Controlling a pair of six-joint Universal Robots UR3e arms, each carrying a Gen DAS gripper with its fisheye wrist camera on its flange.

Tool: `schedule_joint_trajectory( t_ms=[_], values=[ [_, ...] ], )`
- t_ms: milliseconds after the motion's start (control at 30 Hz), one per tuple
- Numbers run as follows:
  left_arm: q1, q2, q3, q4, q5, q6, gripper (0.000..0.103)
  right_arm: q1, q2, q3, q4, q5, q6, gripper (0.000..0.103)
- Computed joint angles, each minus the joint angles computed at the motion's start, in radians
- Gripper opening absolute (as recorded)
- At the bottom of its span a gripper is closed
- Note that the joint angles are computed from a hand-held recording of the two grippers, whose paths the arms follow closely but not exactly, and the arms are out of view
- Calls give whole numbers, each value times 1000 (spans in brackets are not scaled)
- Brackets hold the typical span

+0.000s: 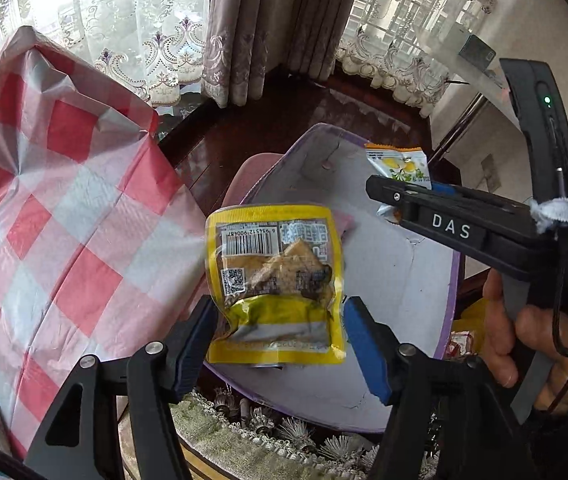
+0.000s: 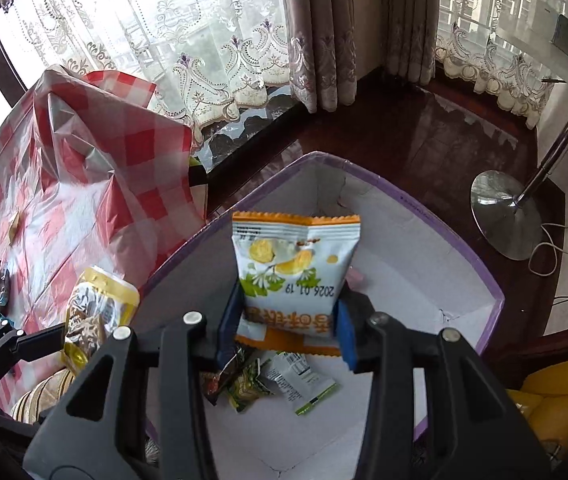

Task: Organize snacks
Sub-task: 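Carry the yellow pack and orange-white packet into the white box while both tools open to release, then move both open tools back over the snack pile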

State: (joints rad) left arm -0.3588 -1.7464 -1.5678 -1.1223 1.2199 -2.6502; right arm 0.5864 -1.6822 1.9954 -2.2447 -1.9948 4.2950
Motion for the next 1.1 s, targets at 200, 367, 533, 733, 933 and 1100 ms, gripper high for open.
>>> schedule_joint_trajectory(
  t_ms=[200,367,533,733,933,1100],
  values=[
    [62,36,-11,-33,-62,12,79,14,12,-22,-15,-4,9,65],
    [131,122,-55,-52,-93,47,80,56,57,-117,43,-33,35,66],
    [266,258,-159,-54,-123,100,80,100,124,-240,84,-55,20,67],
    [517,410,-260,-130,-171,192,80,147,293,-479,121,-61,-37,68],
    [764,468,-297,-168,-204,262,80,190,516,-807,183,-47,-115,69],
    [944,433,-286,-138,-220,250,80,212,711,-1094,250,-1,-168,69]
  ],
)
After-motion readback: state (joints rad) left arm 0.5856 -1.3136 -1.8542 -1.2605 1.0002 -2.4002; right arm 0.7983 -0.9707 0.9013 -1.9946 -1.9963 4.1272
